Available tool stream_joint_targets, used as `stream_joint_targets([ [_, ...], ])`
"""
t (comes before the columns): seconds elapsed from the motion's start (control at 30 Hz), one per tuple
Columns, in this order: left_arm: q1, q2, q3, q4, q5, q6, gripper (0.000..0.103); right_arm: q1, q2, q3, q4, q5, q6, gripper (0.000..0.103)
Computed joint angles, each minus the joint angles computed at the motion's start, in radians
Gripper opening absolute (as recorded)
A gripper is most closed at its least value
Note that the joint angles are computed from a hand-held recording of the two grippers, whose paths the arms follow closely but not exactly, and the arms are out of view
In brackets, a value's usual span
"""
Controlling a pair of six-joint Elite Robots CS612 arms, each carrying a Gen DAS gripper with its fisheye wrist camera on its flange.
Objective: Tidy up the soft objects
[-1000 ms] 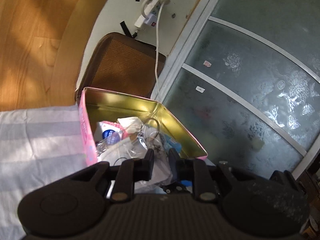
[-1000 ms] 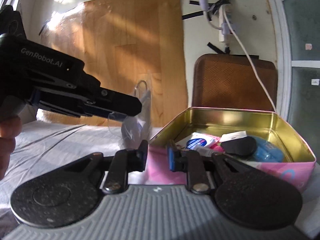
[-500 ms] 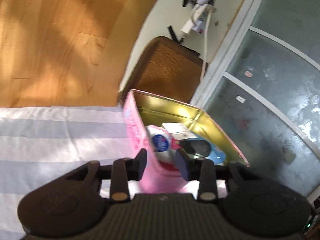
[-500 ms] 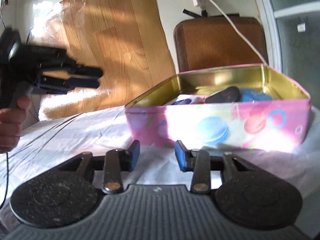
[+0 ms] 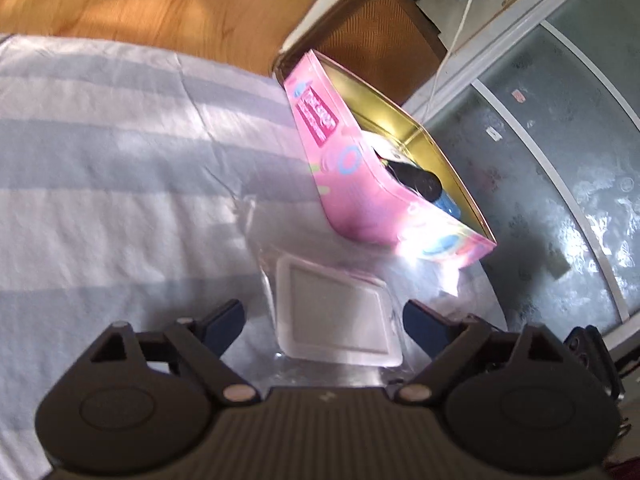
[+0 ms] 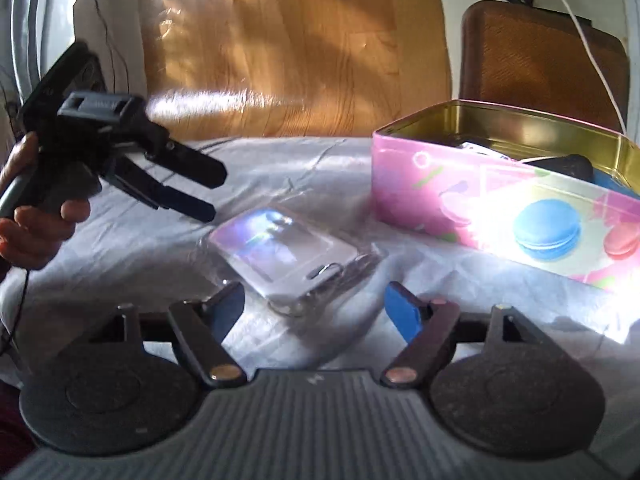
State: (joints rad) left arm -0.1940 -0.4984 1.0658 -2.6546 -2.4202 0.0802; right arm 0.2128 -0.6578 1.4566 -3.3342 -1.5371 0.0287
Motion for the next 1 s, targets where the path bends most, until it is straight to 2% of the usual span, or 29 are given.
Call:
stream_joint_targets([
  [0.07,-0.008,0.005,0.007,-0.037,-0.012,0.015,0.085,0.011,0.009,-0.022,0.017,-0.023,-0.035,0.078],
  [0.1,-0.012,0.004,0.011,-0.048,-0.004,0.022,0.072,0.012,0.013,-0.033,0.028,-0.021,-0.026,0.071],
  [0.17,-0.019,0.000,0.025,-0.095,0.028,-0.007,0.064,0.022,0.022,-0.052,0.034,-0.090,-0.010,0.068],
  [0.2,-0.019,-0.002,0.030,-0.113,0.036,-0.021,0.056,0.024,0.023,-0.053,0.025,-0.107,-0.004,0.060],
  [0.23,-0.016,-0.002,0.034,-0.130,0.032,-0.032,0.048,0.023,0.023,-0.051,0.006,-0.114,0.004,0.058],
  [0.3,-0.010,-0.008,0.048,-0.165,0.016,-0.049,0.044,0.023,0.023,-0.036,-0.057,-0.119,0.010,0.056],
  [0.5,-0.019,-0.054,0.129,-0.375,0.075,-0.057,0.044,0.044,0.041,-0.036,-0.242,-0.182,-0.076,0.056],
  [0.63,-0.024,-0.060,0.120,-0.442,0.056,-0.075,0.044,0.039,0.046,-0.052,-0.305,-0.206,-0.088,0.056],
  [0.83,-0.065,-0.038,0.031,-0.428,0.050,-0.041,0.044,0.019,0.051,-0.081,-0.348,-0.289,-0.126,0.056],
  [1.0,-0.104,0.036,-0.142,-0.320,0.033,-0.036,0.044,-0.015,0.064,-0.125,-0.304,-0.334,-0.096,0.056],
])
